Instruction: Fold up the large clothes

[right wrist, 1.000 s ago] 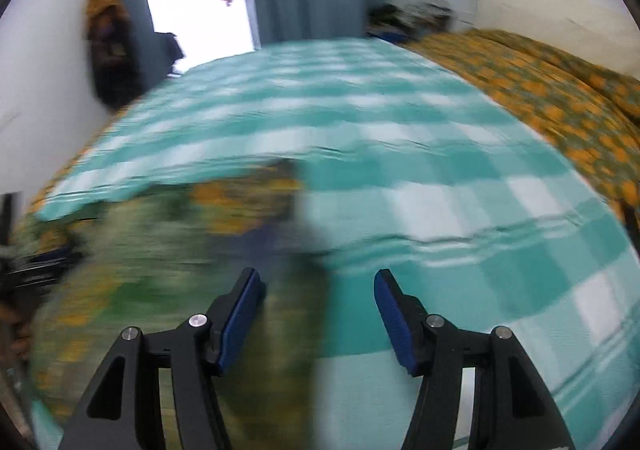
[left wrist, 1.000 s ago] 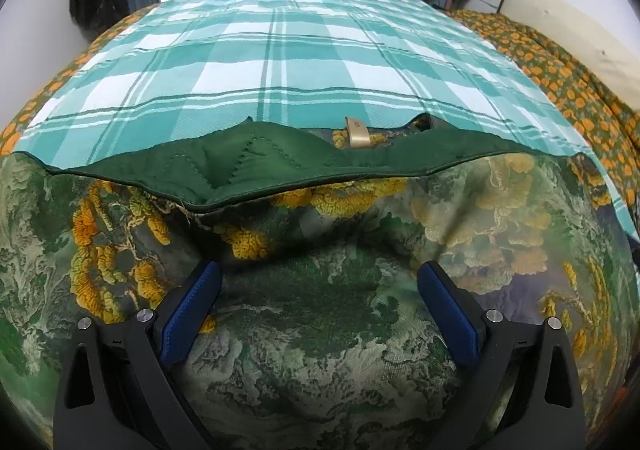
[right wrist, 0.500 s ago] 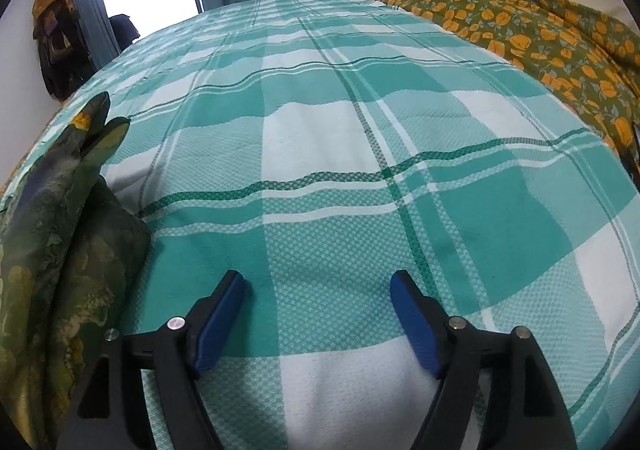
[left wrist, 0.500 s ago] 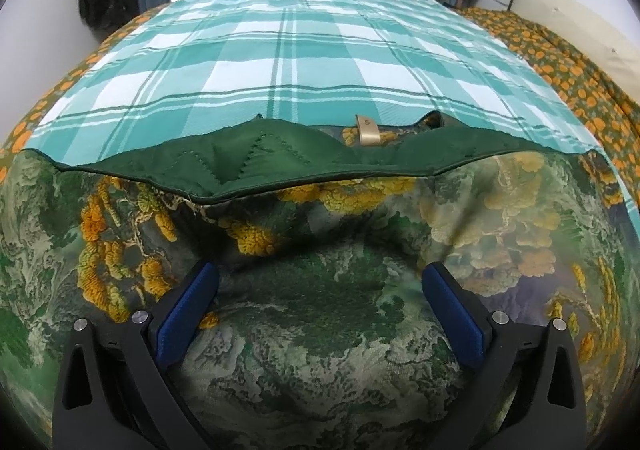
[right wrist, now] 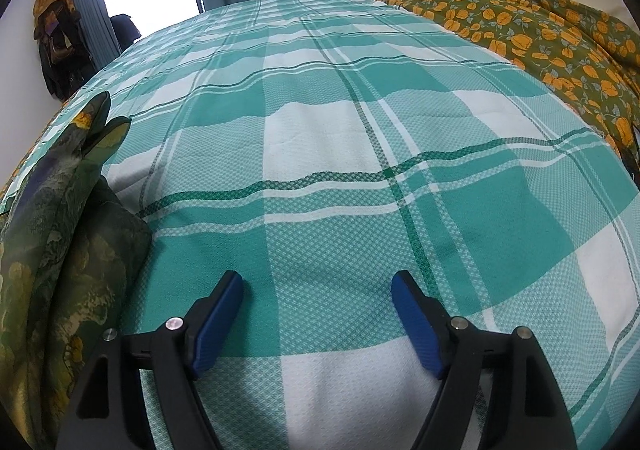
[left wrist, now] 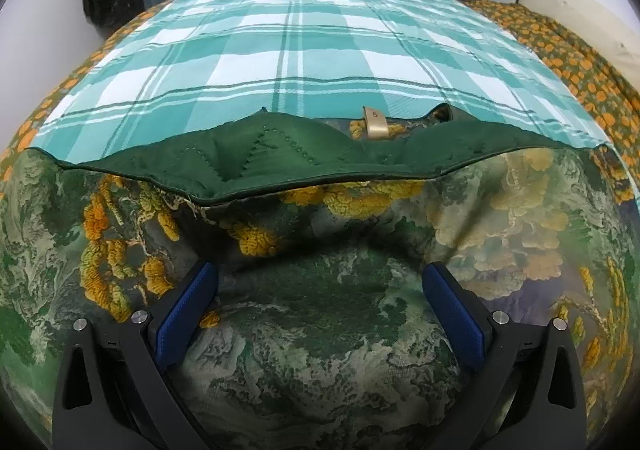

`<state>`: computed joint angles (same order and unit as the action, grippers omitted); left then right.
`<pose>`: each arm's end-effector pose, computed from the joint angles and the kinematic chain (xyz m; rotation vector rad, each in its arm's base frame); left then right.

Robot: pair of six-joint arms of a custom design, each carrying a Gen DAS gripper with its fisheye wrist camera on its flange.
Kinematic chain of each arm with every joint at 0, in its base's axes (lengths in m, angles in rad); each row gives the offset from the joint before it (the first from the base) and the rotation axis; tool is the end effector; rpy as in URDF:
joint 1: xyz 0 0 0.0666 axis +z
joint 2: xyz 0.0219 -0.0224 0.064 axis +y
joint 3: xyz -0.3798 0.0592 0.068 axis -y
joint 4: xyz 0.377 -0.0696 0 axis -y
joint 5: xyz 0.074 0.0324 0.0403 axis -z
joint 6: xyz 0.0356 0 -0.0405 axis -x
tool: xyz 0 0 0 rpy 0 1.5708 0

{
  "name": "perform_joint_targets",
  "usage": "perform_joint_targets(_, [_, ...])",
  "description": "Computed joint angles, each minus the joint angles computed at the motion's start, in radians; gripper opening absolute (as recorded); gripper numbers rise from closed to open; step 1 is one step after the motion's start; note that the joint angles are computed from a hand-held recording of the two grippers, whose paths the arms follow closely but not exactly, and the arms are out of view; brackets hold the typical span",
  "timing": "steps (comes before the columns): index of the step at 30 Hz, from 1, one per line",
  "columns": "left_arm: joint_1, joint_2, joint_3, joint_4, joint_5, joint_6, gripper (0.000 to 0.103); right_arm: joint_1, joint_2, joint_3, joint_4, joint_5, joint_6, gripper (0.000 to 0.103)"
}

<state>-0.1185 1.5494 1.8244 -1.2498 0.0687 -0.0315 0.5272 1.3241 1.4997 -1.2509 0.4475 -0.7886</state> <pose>0.5020 -0.0626 0.5234 0.2176 2.5373 -0.1214 0.3680 0.1959 0.4879 0.4654 2.4439 -0.0631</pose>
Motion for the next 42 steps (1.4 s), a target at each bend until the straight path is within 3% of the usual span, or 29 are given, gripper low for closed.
perform_joint_targets(8, [0.008, -0.027, -0.040, 0.045, 0.022, 0.009, 0.102, 0.000, 0.001, 0.000, 0.000, 0.000, 0.000, 0.079])
perform_joint_targets(16, [0.005, -0.022, -0.032, 0.036, 0.015, 0.006, 0.102, -0.003, 0.001, 0.000, 0.002, 0.000, 0.003, 0.079])
perform_joint_targets(24, [0.002, 0.025, 0.103, -0.136, 0.016, 0.002, 0.102, 0.006, 0.017, 0.013, -0.010, 0.018, -0.006, 0.080])
perform_joint_targets(28, [0.013, -0.034, 0.096, -0.233, 0.086, -0.093, 0.102, 0.003, 0.010, 0.004, 0.007, 0.007, -0.003, 0.080])
perform_joint_targets(30, [0.014, -0.090, 0.041, -0.225, 0.091, -0.163, 0.102, -0.001, -0.006, -0.014, 0.035, -0.005, -0.005, 0.080])
perform_joint_targets(33, [-0.004, -0.160, -0.076, -0.152, 0.040, -0.242, 0.102, -0.008, -0.017, -0.028, 0.054, -0.024, -0.008, 0.081])
perform_joint_targets(36, [-0.001, -0.194, -0.164, -0.058, 0.052, -0.239, 0.102, -0.002, 0.005, 0.027, -0.021, -0.033, -0.003, 0.080])
perform_joint_targets(38, [0.008, -0.199, -0.175, -0.038, 0.075, -0.231, 0.102, 0.028, -0.003, 0.065, -0.073, -0.002, -0.041, 0.080])
perform_joint_targets(42, [0.021, -0.225, -0.190, -0.023, 0.091, -0.210, 0.102, 0.188, -0.071, 0.129, -0.102, 0.116, -0.126, 0.080])
